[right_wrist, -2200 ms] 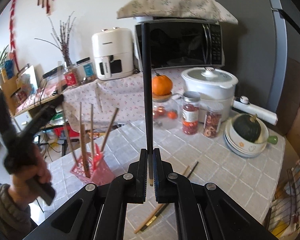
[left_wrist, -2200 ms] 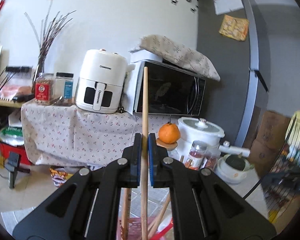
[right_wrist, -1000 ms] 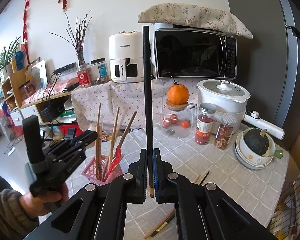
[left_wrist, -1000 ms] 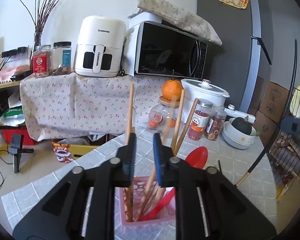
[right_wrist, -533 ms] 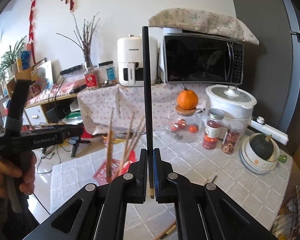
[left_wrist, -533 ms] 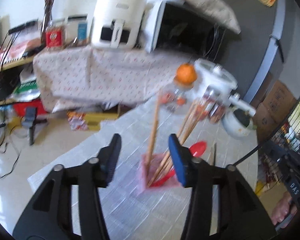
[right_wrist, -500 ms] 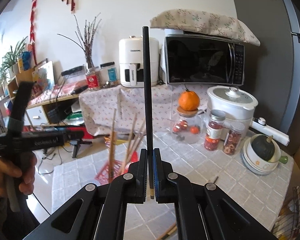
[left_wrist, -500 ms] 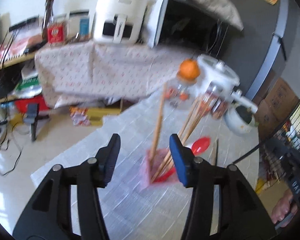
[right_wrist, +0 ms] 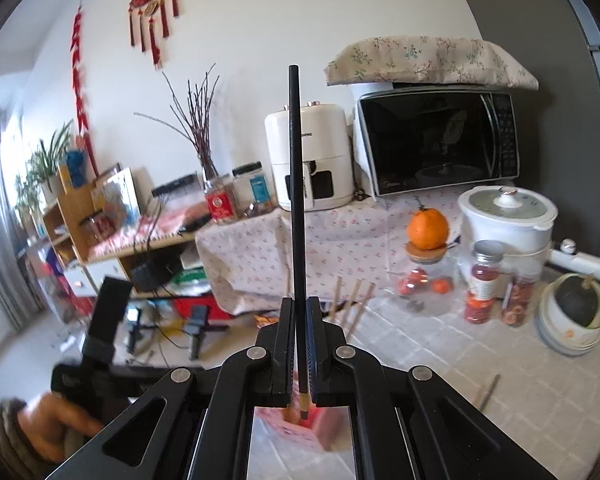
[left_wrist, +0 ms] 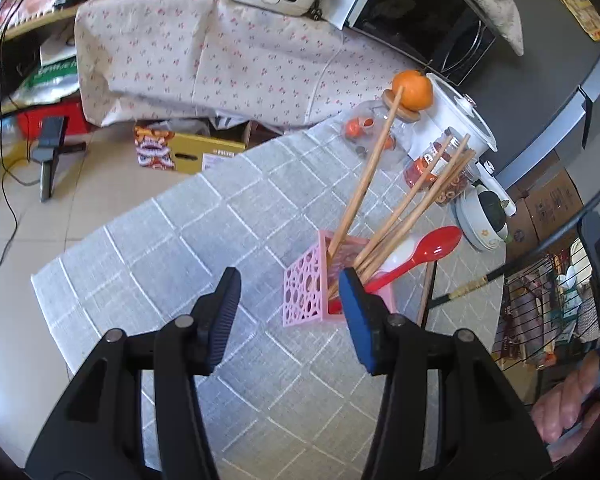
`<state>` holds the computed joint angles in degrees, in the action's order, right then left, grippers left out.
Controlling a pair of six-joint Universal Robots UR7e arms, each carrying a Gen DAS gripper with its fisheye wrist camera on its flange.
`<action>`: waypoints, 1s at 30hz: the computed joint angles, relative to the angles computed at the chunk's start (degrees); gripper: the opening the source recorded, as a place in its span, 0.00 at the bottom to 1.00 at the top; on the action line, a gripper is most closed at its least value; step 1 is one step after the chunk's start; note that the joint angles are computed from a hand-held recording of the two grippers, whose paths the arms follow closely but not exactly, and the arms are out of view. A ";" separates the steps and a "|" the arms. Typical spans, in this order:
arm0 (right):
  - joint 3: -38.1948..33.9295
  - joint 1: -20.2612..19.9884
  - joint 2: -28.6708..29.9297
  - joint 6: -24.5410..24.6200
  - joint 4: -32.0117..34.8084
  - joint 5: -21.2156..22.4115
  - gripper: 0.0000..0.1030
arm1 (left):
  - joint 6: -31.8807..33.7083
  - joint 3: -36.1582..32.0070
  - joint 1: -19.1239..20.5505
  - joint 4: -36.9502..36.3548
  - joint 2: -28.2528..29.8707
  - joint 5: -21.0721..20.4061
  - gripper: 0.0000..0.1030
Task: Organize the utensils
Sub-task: 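Lower the black chopstick into the pink basket and open the right tool, then move both tools back over the last two chopsticks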
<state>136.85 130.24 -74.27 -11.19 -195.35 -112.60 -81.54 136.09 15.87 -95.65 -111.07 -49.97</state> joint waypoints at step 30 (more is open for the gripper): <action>-1.40 -3.10 1.14 5.47 8.38 -1.18 0.13 | 1.25 0.29 0.99 -0.62 -0.25 -2.81 0.51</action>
<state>135.45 127.14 -73.13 -5.72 -186.97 -113.78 -80.29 136.38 16.86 -96.27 -111.31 -52.78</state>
